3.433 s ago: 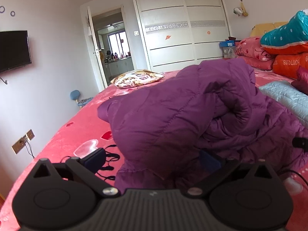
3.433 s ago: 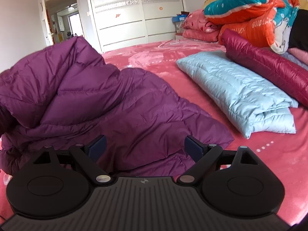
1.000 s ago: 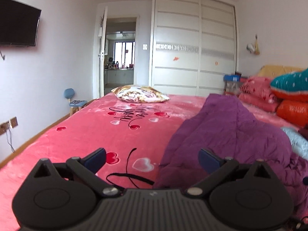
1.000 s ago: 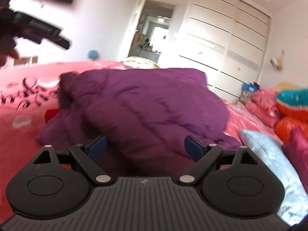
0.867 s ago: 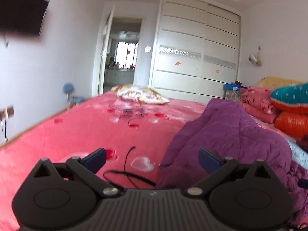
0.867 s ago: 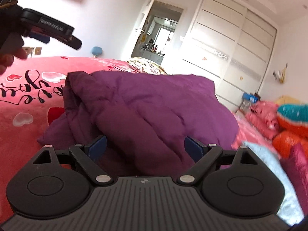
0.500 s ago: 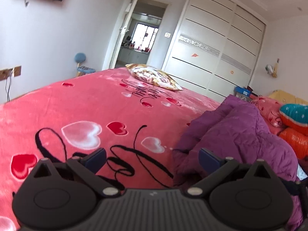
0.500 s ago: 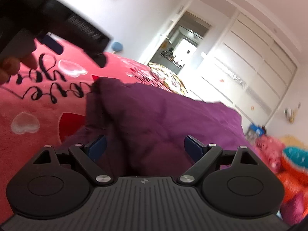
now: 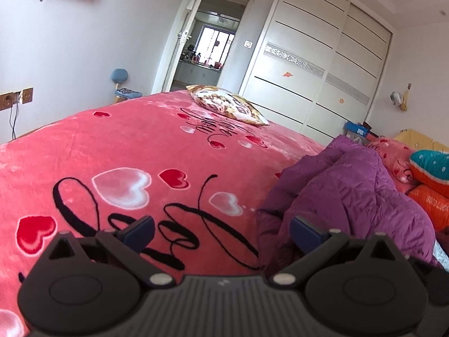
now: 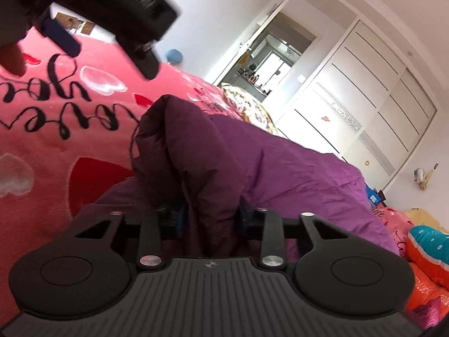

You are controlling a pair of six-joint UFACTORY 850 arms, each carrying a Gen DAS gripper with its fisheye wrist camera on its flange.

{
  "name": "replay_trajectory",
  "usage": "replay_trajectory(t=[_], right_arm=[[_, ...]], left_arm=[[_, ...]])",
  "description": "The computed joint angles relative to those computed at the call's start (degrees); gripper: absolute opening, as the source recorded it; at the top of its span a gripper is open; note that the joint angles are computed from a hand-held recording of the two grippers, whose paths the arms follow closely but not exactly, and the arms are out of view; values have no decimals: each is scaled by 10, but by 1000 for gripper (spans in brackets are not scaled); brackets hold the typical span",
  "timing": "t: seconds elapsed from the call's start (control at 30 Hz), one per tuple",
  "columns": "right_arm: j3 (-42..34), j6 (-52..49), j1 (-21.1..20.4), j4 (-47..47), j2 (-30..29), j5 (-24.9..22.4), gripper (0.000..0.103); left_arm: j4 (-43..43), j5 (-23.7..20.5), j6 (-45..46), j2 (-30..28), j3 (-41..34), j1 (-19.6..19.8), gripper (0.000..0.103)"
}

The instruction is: Fold large clothes

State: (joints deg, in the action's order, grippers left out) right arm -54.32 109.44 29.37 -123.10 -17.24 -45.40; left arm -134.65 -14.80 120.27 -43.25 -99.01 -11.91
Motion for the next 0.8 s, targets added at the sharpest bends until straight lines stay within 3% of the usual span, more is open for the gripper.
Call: replay_trajectory(t=[0.17, 0.3, 0.47, 0.63, 0.8], right_arm=[[-14, 35, -9, -11, 5, -34, 23], [-2, 69, -21, -8, 44, -67, 20], [19, 155, -59, 25, 115, -66, 18], [62, 288, -131, 73, 199, -63, 19], [116, 360, -217, 145, 251, -100, 19]], left_arm=[[70, 2, -56, -3, -3, -2, 102], [140, -1, -100, -5, -1, -8, 102], [230, -23, -143, -3, 10, -17, 102], [331, -39, -196, -1, 22, -28, 102], [408, -37, -236, -6, 27, -41, 102]])
